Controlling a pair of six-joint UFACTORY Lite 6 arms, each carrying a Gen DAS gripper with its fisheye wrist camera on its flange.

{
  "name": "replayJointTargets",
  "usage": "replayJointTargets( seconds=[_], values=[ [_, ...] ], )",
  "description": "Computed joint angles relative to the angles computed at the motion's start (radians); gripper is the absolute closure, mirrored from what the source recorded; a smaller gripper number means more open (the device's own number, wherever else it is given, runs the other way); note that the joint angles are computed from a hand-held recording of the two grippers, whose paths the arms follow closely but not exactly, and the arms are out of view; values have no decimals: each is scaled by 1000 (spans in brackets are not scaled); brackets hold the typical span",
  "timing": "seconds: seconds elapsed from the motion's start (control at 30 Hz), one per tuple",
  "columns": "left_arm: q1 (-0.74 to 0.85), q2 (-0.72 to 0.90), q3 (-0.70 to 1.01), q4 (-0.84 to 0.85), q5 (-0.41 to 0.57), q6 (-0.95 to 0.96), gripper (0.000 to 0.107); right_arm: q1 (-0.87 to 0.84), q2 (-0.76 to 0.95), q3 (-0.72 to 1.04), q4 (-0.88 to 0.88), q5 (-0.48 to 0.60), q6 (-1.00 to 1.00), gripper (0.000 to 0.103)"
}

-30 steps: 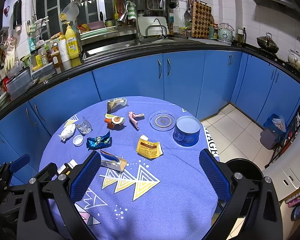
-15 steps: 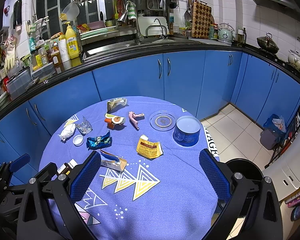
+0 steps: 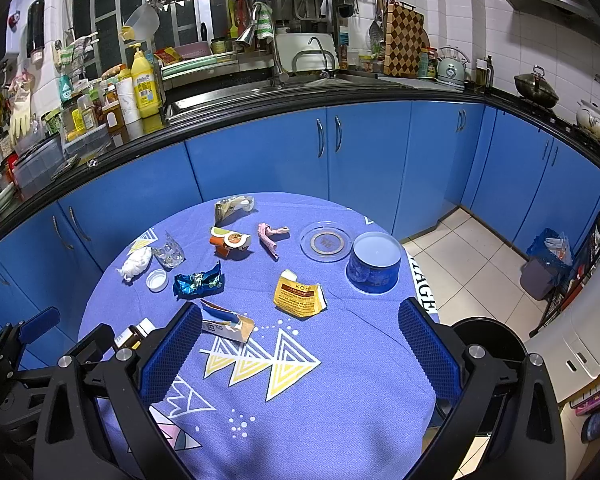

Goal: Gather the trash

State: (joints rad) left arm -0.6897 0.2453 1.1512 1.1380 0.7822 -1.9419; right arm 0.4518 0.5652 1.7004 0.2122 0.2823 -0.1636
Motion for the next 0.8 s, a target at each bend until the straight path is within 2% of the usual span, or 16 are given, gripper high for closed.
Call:
replayJointTargets(
  seconds=[0.8],
  values=[
    [1,-3,-3,0,-2,0,7,7,3,0,-24,-3,25,7]
  ],
)
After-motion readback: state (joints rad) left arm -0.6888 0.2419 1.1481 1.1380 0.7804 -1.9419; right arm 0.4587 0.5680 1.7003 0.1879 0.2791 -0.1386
